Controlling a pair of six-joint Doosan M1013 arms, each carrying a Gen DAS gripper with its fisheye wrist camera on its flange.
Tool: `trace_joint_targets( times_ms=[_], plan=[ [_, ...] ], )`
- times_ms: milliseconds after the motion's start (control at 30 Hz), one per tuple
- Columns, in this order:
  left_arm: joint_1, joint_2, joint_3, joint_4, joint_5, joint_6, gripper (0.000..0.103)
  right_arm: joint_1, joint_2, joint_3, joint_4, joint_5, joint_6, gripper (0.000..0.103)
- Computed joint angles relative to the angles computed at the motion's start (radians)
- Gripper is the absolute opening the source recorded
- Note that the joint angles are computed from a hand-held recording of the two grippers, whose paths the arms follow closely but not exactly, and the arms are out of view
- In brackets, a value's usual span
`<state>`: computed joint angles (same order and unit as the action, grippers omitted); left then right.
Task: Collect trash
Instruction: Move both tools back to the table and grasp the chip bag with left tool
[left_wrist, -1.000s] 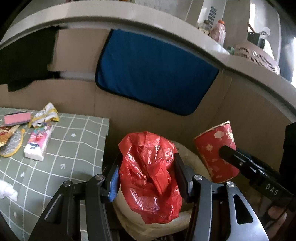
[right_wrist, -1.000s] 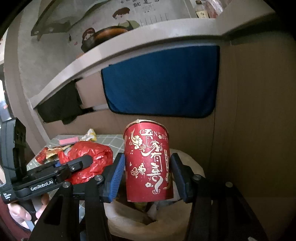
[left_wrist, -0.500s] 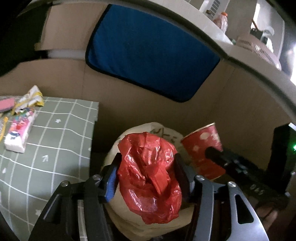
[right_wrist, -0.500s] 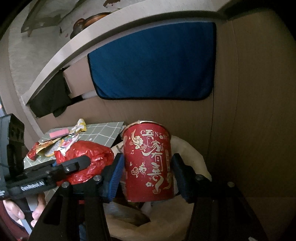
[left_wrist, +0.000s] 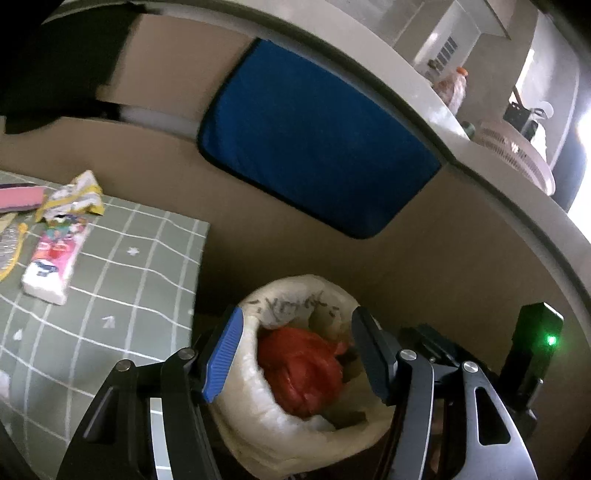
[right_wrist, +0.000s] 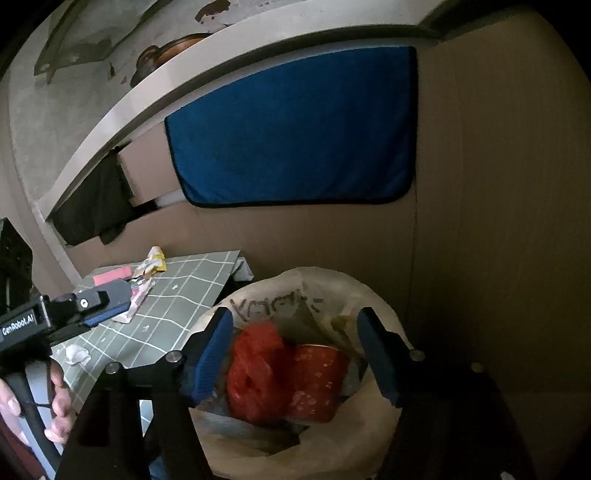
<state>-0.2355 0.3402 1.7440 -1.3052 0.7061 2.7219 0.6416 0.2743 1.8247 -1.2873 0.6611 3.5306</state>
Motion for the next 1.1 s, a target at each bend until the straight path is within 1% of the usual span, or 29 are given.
trace_joint_targets(
  times_ms=[100,200,267,300,433,533,600,667,700,767,833,900,933,967,1000,1100],
  plan=[
    [0.009,-0.021,0.027,-0.026,-0.068,0.037,0.062,0.004,0.005,-0.007,0.001,-0.007,-0.013,0.07],
    [0.02,-0.047,0.066,-0.08,-0.166,0.106,0.062,0.009,0.012,-0.018,-0.002,-0.025,-0.029,0.07],
    [0.034,-0.062,0.086,-0.089,-0.241,0.122,0.062,0.017,0.021,-0.03,-0.007,-0.025,-0.046,0.07],
    [0.041,-0.064,0.089,-0.09,-0.257,0.122,0.062,0.023,0.026,-0.038,-0.01,-0.021,-0.055,0.07],
    [0.105,-0.084,0.118,-0.152,-0.32,0.15,0.062,0.05,0.054,-0.081,-0.021,0.0,-0.121,0.07],
    [0.164,-0.093,0.132,-0.252,-0.352,0.192,0.062,0.062,0.084,-0.129,0.013,-0.005,-0.203,0.07],
    [0.203,-0.095,0.135,-0.304,-0.368,0.211,0.062,0.067,0.103,-0.159,0.026,-0.026,-0.238,0.07],
    [0.245,-0.088,0.126,-0.303,-0.385,0.191,0.062,0.067,0.123,-0.191,0.057,-0.06,-0.28,0.07],
    [0.256,-0.085,0.123,-0.303,-0.39,0.185,0.062,0.068,0.129,-0.201,0.069,-0.077,-0.293,0.07],
    [0.294,-0.07,0.109,-0.297,-0.388,0.163,0.062,0.067,0.15,-0.233,0.104,-0.107,-0.335,0.07],
    [0.329,-0.05,0.09,-0.28,-0.362,0.127,0.062,0.068,0.169,-0.26,0.137,-0.128,-0.383,0.07],
    [0.362,-0.024,0.061,-0.225,-0.324,0.065,0.062,0.067,0.192,-0.291,0.179,-0.153,-0.444,0.07],
    [0.375,-0.01,0.043,-0.169,-0.31,0.012,0.062,0.067,0.202,-0.305,0.194,-0.159,-0.467,0.07],
    [0.384,0.009,0.016,-0.084,-0.288,-0.067,0.062,0.068,0.215,-0.324,0.216,-0.163,-0.5,0.07],
    [0.389,0.024,-0.001,-0.045,-0.262,-0.106,0.062,0.068,0.226,-0.339,0.235,-0.162,-0.528,0.07],
    [0.4,0.069,-0.061,0.025,-0.132,-0.196,0.062,0.062,0.266,-0.399,0.322,-0.161,-0.643,0.07]
  ],
)
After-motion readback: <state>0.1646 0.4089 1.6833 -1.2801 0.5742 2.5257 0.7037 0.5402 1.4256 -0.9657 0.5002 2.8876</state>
